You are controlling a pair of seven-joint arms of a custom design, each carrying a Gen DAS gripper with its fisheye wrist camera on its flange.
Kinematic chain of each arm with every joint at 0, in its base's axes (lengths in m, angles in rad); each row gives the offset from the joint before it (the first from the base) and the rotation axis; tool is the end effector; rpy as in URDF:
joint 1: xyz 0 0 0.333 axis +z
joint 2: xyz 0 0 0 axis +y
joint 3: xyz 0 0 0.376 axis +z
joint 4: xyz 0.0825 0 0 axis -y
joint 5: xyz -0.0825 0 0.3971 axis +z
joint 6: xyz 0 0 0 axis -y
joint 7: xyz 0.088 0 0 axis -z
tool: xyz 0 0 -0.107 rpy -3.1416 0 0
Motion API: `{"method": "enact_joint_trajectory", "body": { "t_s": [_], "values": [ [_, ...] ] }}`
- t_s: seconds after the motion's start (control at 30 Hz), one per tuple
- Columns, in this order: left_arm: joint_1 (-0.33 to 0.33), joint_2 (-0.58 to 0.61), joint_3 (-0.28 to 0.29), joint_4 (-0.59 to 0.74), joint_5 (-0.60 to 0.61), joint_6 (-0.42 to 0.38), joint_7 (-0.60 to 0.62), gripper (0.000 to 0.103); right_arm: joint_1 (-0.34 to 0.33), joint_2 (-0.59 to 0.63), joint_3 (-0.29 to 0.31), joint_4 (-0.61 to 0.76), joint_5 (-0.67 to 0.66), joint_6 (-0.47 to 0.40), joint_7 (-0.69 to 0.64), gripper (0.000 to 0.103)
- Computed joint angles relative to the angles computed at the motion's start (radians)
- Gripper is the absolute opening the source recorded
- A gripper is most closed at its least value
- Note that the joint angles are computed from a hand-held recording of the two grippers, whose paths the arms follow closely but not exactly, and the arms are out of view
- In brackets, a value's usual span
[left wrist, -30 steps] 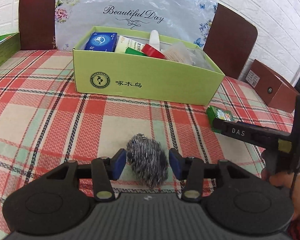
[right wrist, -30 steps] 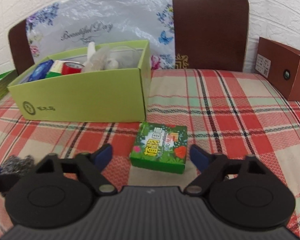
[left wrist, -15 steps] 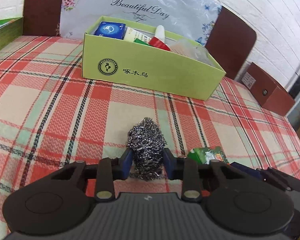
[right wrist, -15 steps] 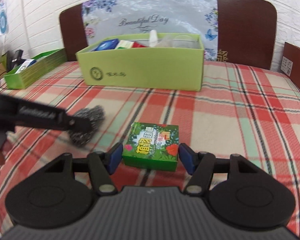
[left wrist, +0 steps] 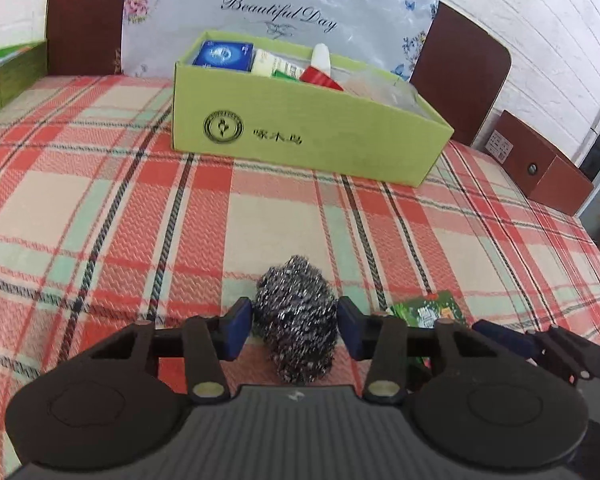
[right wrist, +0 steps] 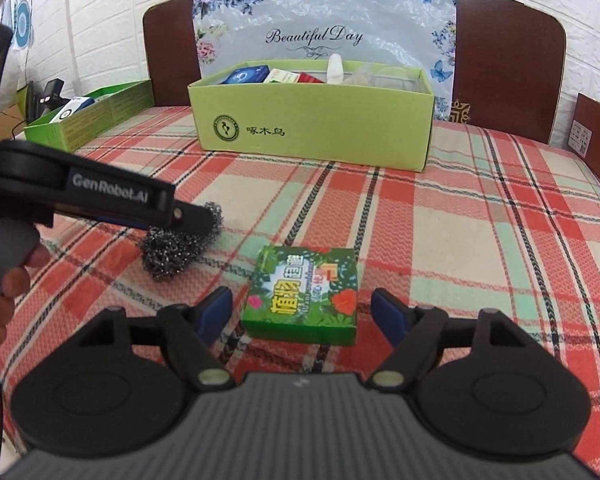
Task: Organize objects
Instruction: 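Grasp the small green-red box with the right gripper while the left holds the scrubber, then lower the scrubber and green-red box into the lime-green box, opening both grippers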
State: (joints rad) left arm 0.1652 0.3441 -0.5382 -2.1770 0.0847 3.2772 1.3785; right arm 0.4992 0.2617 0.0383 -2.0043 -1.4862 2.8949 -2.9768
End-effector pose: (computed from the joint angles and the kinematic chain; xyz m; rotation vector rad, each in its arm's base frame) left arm 0.6003 -0.2145 0.3960 -1.7152 2.0336 -1.0870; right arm 0.5154 0.3740 0.4082 -1.8005 1.5218 -0.6659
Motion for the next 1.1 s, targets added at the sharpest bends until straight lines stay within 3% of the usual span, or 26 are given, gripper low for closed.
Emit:
{"method": "enact_joint_trajectory", "body": {
  "t_s": [0.1, 0.13, 0.2, 0.3, 0.33, 0.47, 0.6, 0.7, 0.9, 1.1],
  "values": [
    [-0.080, -0.011, 0.084, -0.002, -0.011, 0.004, 0.004, 0.051, -0.003, 0.011, -0.001, 0.008, 0.025, 0.003, -0.022, 0.072],
    [-0.059, -0.004, 0.064, 0.000, -0.002, 0.006, 0.003, 0.050, -0.004, 0.016, -0.003, 0.010, 0.036, 0.008, -0.032, 0.068],
    [0.044, 0.022, -0.043, 0.007, 0.023, -0.008, 0.007, 0.042, -0.002, 0.024, -0.007, 0.012, 0.061, 0.017, -0.053, 0.062],
    [0.061, 0.015, -0.061, -0.002, 0.018, -0.001, 0.019, 0.040, 0.010, 0.021, -0.020, 0.011, 0.046, 0.019, -0.032, 0.062],
    [0.092, 0.014, -0.094, -0.006, 0.021, 0.003, 0.019, 0.040, 0.010, 0.019, -0.020, 0.009, 0.047, 0.024, -0.034, 0.061],
    [0.293, 0.033, -0.299, -0.013, 0.089, 0.030, 0.012, 0.040, 0.004, 0.002, -0.025, 0.013, 0.008, 0.065, -0.018, 0.061],
    [0.368, 0.033, -0.368, 0.023, 0.171, 0.056, -0.015, 0.040, -0.008, -0.019, -0.018, 0.050, -0.080, 0.064, 0.016, 0.061],
    [0.354, 0.033, -0.350, 0.076, 0.220, 0.066, -0.028, 0.040, -0.028, -0.021, -0.005, 0.099, -0.130, 0.049, 0.027, 0.061],
    [0.260, 0.081, -0.270, 0.244, 0.273, 0.045, -0.029, 0.040, -0.056, 0.022, 0.000, 0.238, -0.158, 0.011, -0.035, 0.061],
    [0.037, 0.184, -0.069, 0.486, 0.190, -0.064, 0.043, 0.041, -0.049, 0.147, -0.049, 0.438, -0.096, 0.011, -0.149, 0.061]
  ]
}}
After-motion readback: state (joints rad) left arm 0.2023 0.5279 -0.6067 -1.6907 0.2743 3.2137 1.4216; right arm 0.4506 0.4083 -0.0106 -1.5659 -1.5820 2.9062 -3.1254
